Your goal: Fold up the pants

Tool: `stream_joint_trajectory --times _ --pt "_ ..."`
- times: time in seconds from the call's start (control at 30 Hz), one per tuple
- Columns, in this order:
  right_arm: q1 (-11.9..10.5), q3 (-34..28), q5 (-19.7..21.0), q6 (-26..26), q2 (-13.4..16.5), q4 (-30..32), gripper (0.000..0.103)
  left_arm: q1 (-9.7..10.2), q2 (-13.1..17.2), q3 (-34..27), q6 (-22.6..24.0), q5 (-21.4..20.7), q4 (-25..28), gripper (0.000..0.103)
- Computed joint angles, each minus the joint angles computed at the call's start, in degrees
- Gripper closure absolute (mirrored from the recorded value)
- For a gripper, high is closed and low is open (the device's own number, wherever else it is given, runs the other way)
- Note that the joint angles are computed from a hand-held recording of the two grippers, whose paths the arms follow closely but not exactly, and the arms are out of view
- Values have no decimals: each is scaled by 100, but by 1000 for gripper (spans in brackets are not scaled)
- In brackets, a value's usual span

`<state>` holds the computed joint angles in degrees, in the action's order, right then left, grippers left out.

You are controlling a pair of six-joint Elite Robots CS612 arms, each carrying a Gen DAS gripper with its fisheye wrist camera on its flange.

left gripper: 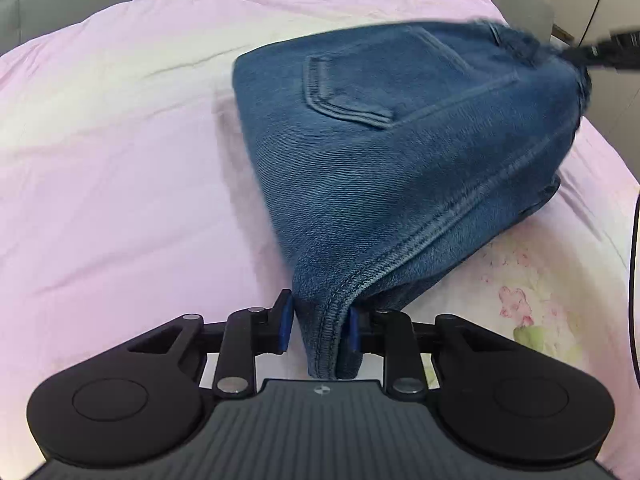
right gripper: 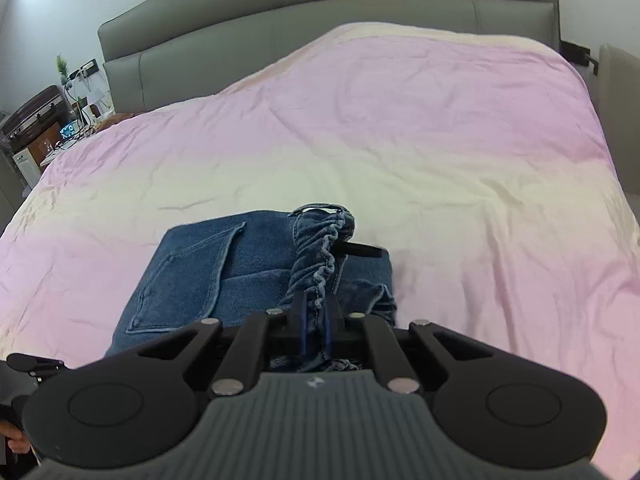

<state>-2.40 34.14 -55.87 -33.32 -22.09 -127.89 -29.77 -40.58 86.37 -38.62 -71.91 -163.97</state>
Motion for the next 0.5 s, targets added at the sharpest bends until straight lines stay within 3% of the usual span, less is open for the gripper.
stream_joint_trajectory --times 0.13,0.27,0.33,0.4,0.5 --pt "-61 474 -403 150 -36 -100 102 -10 -77 143 101 -101 70 81" --pt "-45 454 -578 540 145 -134 101 -8 -191 246 53 -211 152 83" --pt "-9 405 -706 446 201 -169 101 -7 -285 284 192 -280 263 83" --pt "-3 320 -690 403 218 -70 100 24 -390 301 351 -372 445 89" --pt "-23 144 -549 428 282 105 97 6 -530 357 515 -210 505 91"
